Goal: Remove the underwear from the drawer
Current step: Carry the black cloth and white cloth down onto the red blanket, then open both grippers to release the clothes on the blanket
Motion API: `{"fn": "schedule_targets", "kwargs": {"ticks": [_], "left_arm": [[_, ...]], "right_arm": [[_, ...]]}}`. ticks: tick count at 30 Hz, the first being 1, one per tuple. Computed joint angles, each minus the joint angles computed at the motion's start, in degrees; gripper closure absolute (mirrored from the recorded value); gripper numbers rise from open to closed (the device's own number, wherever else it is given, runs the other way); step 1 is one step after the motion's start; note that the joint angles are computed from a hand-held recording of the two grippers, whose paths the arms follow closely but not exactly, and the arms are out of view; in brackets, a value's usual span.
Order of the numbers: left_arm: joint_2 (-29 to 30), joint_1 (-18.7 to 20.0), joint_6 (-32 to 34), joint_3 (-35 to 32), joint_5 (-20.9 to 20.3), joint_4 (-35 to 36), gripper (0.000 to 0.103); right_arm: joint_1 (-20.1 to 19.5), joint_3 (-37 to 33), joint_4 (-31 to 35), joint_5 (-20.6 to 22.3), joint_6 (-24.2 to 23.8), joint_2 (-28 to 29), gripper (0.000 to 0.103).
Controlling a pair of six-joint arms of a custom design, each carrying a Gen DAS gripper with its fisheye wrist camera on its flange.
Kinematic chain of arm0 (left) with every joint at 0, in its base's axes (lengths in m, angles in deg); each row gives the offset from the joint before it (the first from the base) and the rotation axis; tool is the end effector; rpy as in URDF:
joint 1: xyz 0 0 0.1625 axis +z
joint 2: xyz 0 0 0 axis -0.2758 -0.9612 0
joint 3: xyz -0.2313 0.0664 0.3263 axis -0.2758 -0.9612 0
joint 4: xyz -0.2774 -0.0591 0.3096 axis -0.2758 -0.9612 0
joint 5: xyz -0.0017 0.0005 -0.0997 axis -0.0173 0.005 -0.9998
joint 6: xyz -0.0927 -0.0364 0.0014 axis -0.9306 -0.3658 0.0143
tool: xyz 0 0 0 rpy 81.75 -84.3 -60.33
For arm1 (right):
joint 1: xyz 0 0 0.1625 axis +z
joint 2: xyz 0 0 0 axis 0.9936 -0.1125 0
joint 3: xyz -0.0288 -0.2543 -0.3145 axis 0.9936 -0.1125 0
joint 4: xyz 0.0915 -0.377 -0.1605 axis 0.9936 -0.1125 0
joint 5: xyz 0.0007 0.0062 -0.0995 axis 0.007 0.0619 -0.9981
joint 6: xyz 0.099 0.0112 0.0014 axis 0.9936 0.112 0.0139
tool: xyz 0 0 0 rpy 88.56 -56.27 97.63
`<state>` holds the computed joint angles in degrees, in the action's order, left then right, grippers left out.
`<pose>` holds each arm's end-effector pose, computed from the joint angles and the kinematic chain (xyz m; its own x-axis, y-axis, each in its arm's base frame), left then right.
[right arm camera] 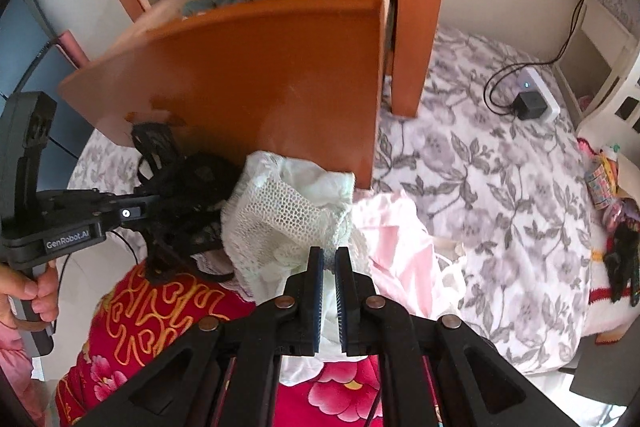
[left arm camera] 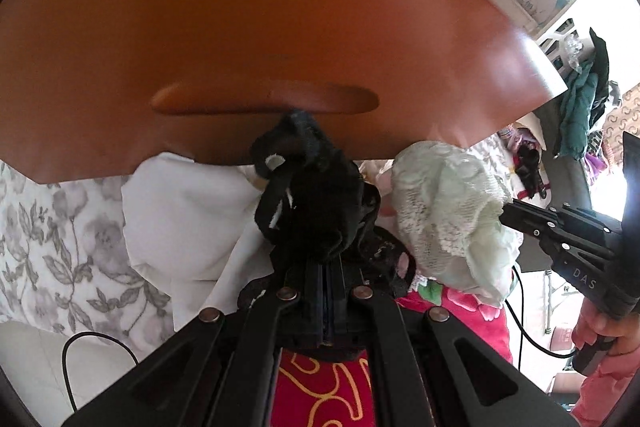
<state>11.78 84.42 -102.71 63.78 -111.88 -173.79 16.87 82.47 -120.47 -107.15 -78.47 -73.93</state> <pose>-0.1146 -0.7899 0.1991 -0.9012 -0.0505 -0.4304 0.0933 0.9473 -0.3065 0.2322 -0.8025 0.0581 -0.7186 -0.4055 0.5650 -0.5357 0.8408 -0.0779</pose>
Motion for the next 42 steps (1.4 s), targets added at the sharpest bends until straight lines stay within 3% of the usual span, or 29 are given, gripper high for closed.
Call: {"fn": "schedule_targets", "kwargs": {"ticks": [9, 11, 13, 16, 20, 21, 23, 27, 30, 36, 42], "left_arm": [[1.7, 0.1, -1.1, -3.0, 0.2, 2.8, 0.098], [1.4, -0.1, -0.9, -2.9, 0.3, 2.7, 0.085], [1.1, -0.4, -0.7, -2.7, 0.5, 2.0, 0.06], [0.7, -1.0, -0.2, -2.6, 0.6, 1.5, 0.056], [0.0, -1.9, -0.3, -2.5, 2.1, 1.5, 0.042], [-0.1, -2.1, -0.6, -2.6, 2.6, 1.6, 0.04], [-0.1, -2.5, -1.6, -3.0, 3.6, 2.3, 0.035], [-0.4, -3.2, -2.5, -2.2, 5.6, 2.5, 0.028], [-1.1, -3.1, -3.9, -1.5, 7.3, 2.2, 0.016], [-2.2, -2.5, -6.0, 0.3, 9.7, 0.5, 0.008], [-2.5, -2.3, -6.4, 1.2, 11.5, -1.0, 0.003]], "right_arm": [[0.0, -1.1, 1.8, -2.1, 0.8, 0.8, 0.093], [0.1, -0.9, 1.6, -2.2, 0.6, 0.7, 0.09], [0.3, -0.6, 1.1, -2.2, 0.5, 0.5, 0.085], [0.6, -0.3, 0.3, -2.0, 0.4, 0.2, 0.076], [1.0, 0.1, -0.3, -1.7, 0.1, -0.3, 0.074], [1.0, 0.3, -0.5, -1.6, 0.1, -0.4, 0.072], [1.2, 0.7, -1.3, -1.3, 0.0, -0.7, 0.052], [1.6, 0.9, -2.1, -1.0, -0.1, -0.9, 0.045], [1.7, 0.9, -2.4, -0.7, 0.4, -1.0, 0.035], [1.8, 1.3, -3.4, -0.3, 0.4, -1.3, 0.024], [1.7, 1.4, -4.3, 0.2, 0.8, -1.3, 0.0]]}}
